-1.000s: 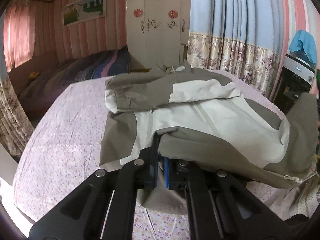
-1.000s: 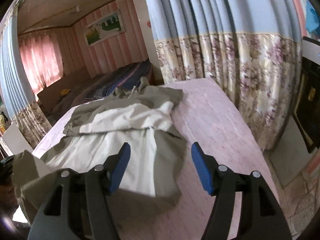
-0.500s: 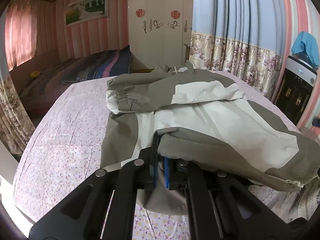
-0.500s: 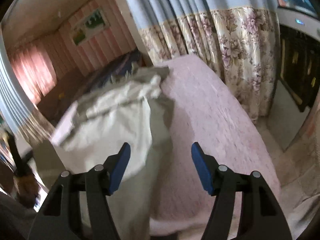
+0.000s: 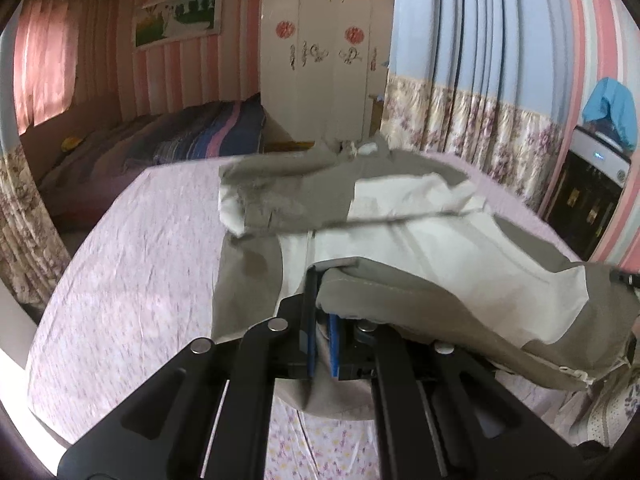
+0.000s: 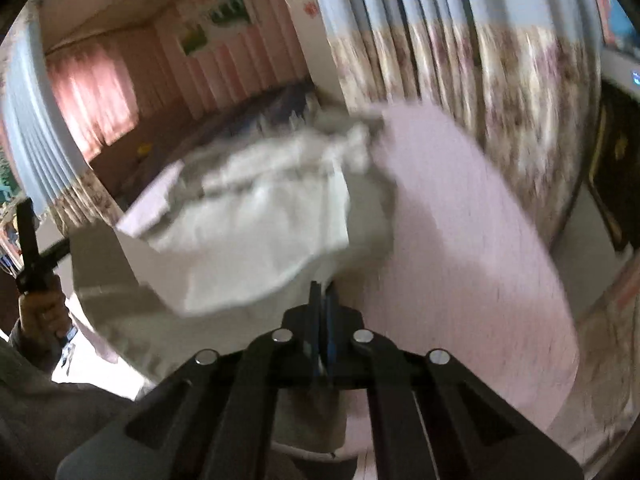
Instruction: Fold large clothes
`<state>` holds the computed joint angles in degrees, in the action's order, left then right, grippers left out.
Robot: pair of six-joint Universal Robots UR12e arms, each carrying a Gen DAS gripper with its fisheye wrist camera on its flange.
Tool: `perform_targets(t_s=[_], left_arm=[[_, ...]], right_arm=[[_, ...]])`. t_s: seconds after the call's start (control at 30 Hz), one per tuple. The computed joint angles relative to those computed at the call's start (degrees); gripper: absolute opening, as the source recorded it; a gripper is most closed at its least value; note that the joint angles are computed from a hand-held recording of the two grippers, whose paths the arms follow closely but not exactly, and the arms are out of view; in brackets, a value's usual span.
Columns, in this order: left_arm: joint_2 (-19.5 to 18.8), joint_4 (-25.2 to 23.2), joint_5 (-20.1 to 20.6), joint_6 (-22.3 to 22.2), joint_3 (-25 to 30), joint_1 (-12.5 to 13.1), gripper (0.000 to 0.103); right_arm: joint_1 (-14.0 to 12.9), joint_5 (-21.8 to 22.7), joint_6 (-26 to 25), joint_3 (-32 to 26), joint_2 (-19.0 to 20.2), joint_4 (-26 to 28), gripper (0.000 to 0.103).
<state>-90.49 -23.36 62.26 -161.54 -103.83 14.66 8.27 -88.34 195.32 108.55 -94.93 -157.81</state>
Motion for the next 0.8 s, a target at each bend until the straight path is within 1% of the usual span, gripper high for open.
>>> perform_targets(t_s=[0.07, 0.13, 0.2, 0.23, 0.27, 0.3, 0.33, 0.37, 0.43, 0.5, 0.53, 0.57, 0.6, 0.63, 0.67, 0.7, 0.73, 0.77, 0.8], left_arm=[[-0.7, 2.4, 0.4, 0.8, 1.4, -0.3, 0.003], [-1.9, 3.9, 0.8, 0.8, 3.5, -0.6, 0.003], [-4.2, 3.1, 0.3, 0.5, 7.8, -0.9, 0.003], [-4.9, 2.8, 0.4, 0.7, 9.1, -1.0, 0.003], [-6.9, 2.9, 1.9, 1.6, 12.1, -1.7, 0.004], [-8.2, 2.8, 3.1, 2.3, 13.8, -2.2, 0.004], [-9.8, 2.7, 4.6, 3.1, 16.2, -2.8, 0.004], [-12.3, 1.4, 6.2, 3.4, 19.9, -3.5, 0.004], [-16.3, -3.1, 8.2, 3.0, 26.7, -4.5, 0.004], [-21.6, -8.1, 11.1, 3.2, 35.4, -6.0, 0.005], [-24.0, -11.3, 12.3, 3.6, 39.5, -6.6, 0.009], [-27.5, -16.5, 13.6, 3.4, 45.4, -7.2, 0.013], [-30.3, -21.5, 14.5, 3.7, 50.0, -7.6, 0.021], [-32.9, -24.8, 15.4, 3.7, 53.8, -7.8, 0.037], [-35.7, -27.4, 16.9, 3.1, 57.4, -8.0, 0.047], [-37.4, -31.2, 17.0, 2.8, 60.0, -7.9, 0.054], [-38.7, -34.6, 16.4, 2.4, 61.7, -7.6, 0.054], [-38.9, -35.6, 16.5, 2.5, 61.3, -7.4, 0.054], [-38.0, -34.8, 15.9, 4.3, 59.0, -7.1, 0.056]], right_arm=[[-0.2, -0.4, -2.2, -2.3, 1.7, -2.9, 0.001], [-0.8, -0.8, -3.7, -5.9, 4.2, -5.2, 0.001], [-1.8, -0.2, -4.7, -9.8, 7.3, -6.9, 0.001], [-2.3, 0.0, -4.8, -12.3, 9.1, -6.9, 0.001], [-2.7, 0.3, -4.7, -14.3, 10.5, -6.6, 0.001], [-3.4, 0.9, -4.2, -17.8, 13.1, -5.9, 0.001], [-3.7, 1.2, -3.9, -20.1, 14.7, -5.1, 0.001], [-4.1, 1.1, -3.7, -23.8, 17.4, -3.9, 0.001], [-4.8, 1.8, -3.1, -29.9, 21.3, -0.2, 0.001], [-5.2, 1.1, -2.1, -37.9, 26.6, 4.8, 0.001], [-5.4, 1.0, -1.8, -41.7, 29.1, 8.2, 0.001], [-5.7, 1.7, -1.3, -45.8, 31.7, 12.7, 0.001], [-6.2, 2.3, 0.3, -50.1, 34.8, 17.5, 0.001], [-6.6, 2.9, 2.1, -52.2, 36.6, 19.9, 0.002], [-7.0, 4.1, 4.1, -53.5, 38.1, 22.1, 0.010], [-6.9, 3.0, 4.9, -55.3, 39.6, 25.6, 0.016], [-6.4, -0.5, 4.3, -55.8, 40.2, 27.1, 0.028], [-6.1, -2.3, 3.1, -55.3, 40.2, 26.6, 0.040], [-6.0, -1.7, 2.0, -52.9, 39.4, 23.6, 0.047]])
